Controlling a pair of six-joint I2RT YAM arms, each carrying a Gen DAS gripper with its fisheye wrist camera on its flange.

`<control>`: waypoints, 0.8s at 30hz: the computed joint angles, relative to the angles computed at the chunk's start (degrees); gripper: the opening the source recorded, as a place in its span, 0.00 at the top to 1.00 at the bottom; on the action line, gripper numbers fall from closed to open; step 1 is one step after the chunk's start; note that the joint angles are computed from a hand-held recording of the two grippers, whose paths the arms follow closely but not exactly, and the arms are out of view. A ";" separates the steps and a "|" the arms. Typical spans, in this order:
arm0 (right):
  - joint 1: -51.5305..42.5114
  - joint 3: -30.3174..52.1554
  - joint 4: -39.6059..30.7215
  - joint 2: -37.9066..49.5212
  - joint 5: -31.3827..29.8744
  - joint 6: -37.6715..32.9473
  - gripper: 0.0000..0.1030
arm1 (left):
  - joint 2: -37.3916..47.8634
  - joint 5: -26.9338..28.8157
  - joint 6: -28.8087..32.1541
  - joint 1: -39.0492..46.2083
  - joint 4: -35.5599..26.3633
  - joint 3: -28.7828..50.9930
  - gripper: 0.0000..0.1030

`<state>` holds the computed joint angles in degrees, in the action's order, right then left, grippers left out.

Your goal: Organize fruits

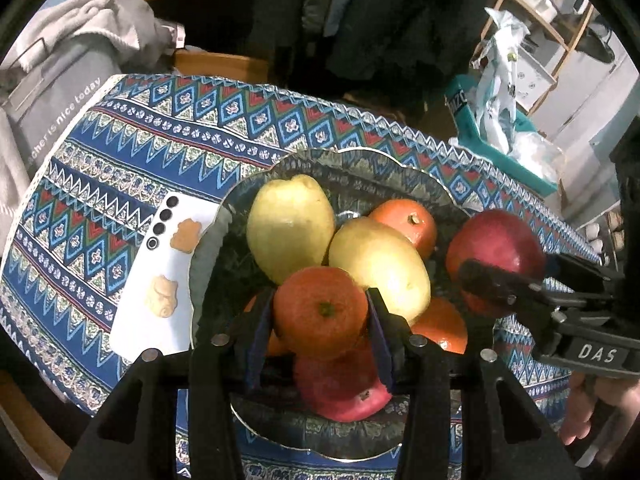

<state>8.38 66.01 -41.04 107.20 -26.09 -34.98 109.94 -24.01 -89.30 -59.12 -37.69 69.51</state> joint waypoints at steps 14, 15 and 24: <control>-1.33 2.97 -2.98 0.10 -2.19 0.33 0.22 | 0.83 -1.13 0.35 -1.02 -4.36 3.97 0.37; -1.59 3.43 -3.69 0.09 -2.74 0.32 0.22 | 0.57 -1.64 0.27 -1.36 -5.06 4.50 0.37; -3.99 4.30 -7.34 -5.13 -4.93 -1.23 0.22 | -0.46 -5.11 0.03 -3.88 -11.79 10.25 0.30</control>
<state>4.38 70.31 -48.39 102.07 -31.02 -36.21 109.48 -29.12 -89.27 -63.00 -49.48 79.76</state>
